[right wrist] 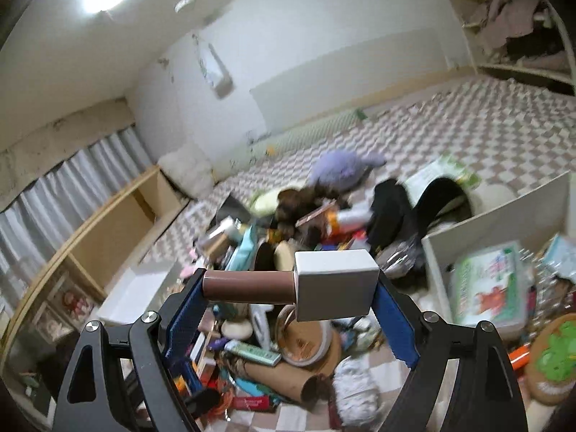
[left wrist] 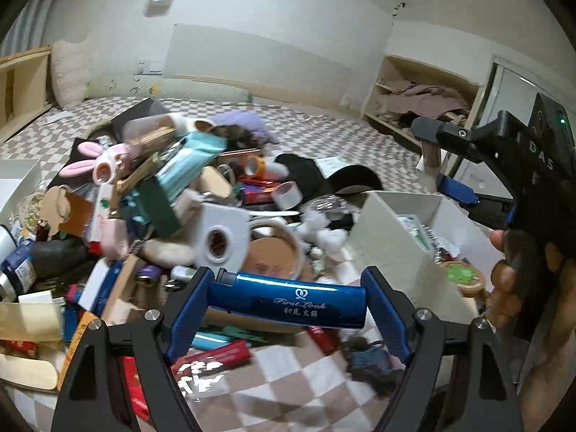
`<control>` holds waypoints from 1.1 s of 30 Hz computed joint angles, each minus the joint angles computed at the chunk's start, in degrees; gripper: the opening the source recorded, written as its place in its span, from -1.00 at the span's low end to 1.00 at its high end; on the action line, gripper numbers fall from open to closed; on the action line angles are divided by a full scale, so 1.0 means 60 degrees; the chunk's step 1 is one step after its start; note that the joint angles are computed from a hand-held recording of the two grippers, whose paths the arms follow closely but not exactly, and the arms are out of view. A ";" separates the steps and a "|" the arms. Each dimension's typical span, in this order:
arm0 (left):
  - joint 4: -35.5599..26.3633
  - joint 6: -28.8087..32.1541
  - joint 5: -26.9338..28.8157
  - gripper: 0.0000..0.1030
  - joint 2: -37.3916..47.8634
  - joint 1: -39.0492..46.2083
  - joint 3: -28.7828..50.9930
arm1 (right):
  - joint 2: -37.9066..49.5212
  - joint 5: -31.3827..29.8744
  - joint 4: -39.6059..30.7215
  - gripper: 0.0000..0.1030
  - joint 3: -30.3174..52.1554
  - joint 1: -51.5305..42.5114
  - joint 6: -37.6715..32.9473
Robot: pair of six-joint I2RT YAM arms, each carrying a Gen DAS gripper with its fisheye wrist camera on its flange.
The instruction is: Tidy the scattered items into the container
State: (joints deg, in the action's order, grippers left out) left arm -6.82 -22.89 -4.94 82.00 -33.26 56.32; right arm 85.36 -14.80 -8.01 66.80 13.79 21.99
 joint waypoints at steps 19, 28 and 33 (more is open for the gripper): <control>-0.0145 -0.0060 -0.0581 0.62 0.1119 -0.1768 0.2222 | -0.1548 0.0008 -0.1527 0.69 -0.0088 -0.3134 -0.1519; -0.0376 -0.0007 -0.0750 0.62 0.1882 -0.2503 0.3255 | -0.1390 -0.0544 -0.2706 0.69 0.0114 -0.4803 -0.2489; -0.0604 0.0003 -0.0810 0.62 0.2286 -0.2783 0.3794 | -0.0921 -0.1352 -0.3324 0.69 0.0434 -0.5451 -0.2670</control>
